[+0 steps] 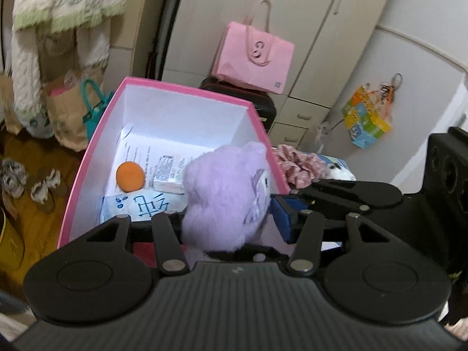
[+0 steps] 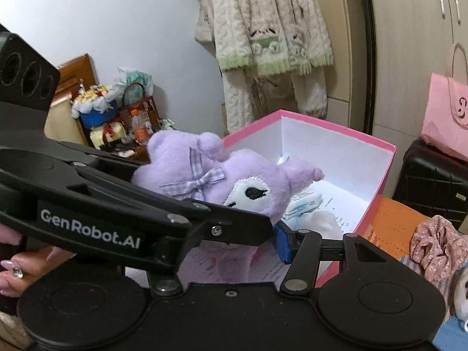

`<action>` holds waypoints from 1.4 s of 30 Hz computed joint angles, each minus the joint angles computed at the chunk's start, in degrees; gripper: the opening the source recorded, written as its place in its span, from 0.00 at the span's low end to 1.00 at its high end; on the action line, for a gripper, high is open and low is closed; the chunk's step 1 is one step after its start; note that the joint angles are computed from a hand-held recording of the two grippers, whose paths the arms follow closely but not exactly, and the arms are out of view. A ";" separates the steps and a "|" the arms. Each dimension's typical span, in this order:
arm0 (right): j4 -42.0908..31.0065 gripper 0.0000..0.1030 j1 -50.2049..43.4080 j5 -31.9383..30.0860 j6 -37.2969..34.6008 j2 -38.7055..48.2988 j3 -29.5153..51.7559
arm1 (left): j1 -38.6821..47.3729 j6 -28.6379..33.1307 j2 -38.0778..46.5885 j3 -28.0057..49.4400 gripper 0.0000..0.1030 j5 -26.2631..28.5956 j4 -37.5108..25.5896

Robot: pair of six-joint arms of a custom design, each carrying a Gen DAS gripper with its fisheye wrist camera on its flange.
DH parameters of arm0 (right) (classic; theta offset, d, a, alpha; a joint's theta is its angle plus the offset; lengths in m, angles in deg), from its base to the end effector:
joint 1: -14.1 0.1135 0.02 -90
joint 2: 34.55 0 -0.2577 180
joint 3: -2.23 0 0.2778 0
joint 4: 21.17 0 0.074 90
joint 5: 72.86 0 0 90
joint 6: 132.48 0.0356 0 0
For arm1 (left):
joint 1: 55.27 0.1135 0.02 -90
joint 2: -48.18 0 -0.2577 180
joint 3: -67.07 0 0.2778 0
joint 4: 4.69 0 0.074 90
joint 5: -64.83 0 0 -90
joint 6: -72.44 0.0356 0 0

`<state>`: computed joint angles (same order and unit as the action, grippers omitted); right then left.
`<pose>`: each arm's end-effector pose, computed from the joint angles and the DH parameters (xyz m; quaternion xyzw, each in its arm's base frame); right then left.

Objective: Organize soft objects
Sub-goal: 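Lower the purple plush into the box and open both grippers, then withdraw both grippers from the box toward the green sponge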

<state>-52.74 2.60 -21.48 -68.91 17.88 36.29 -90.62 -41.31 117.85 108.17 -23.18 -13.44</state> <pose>0.1926 -0.0165 0.1523 -0.2275 0.8644 0.1888 0.4067 0.2126 -0.1524 0.1559 0.0982 0.8907 -0.2323 0.3783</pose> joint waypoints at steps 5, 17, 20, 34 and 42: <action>5.22 0.59 5.66 10.07 1.54 6.78 2.63 | 5.46 -2.84 6.57 1.67 0.50 5.15 3.10; 4.14 0.58 12.87 22.20 -2.94 19.20 11.41 | 6.84 0.11 8.44 3.28 0.48 -1.20 0.62; 2.26 0.65 13.02 23.83 -4.29 20.82 12.98 | 6.99 0.55 7.53 2.89 0.48 -0.95 -0.07; -8.23 0.75 -3.93 6.55 -15.89 -5.49 3.75 | -1.08 1.63 -11.79 -1.26 0.62 -9.38 -11.93; -28.37 0.75 -25.60 -11.31 -31.97 -9.74 8.04 | -10.00 -0.48 -20.71 -0.13 0.65 -8.95 -21.88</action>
<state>-81.11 -23.00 -32.79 -100.88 8.14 44.34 -100.61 -41.79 97.14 108.04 -32.14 -35.32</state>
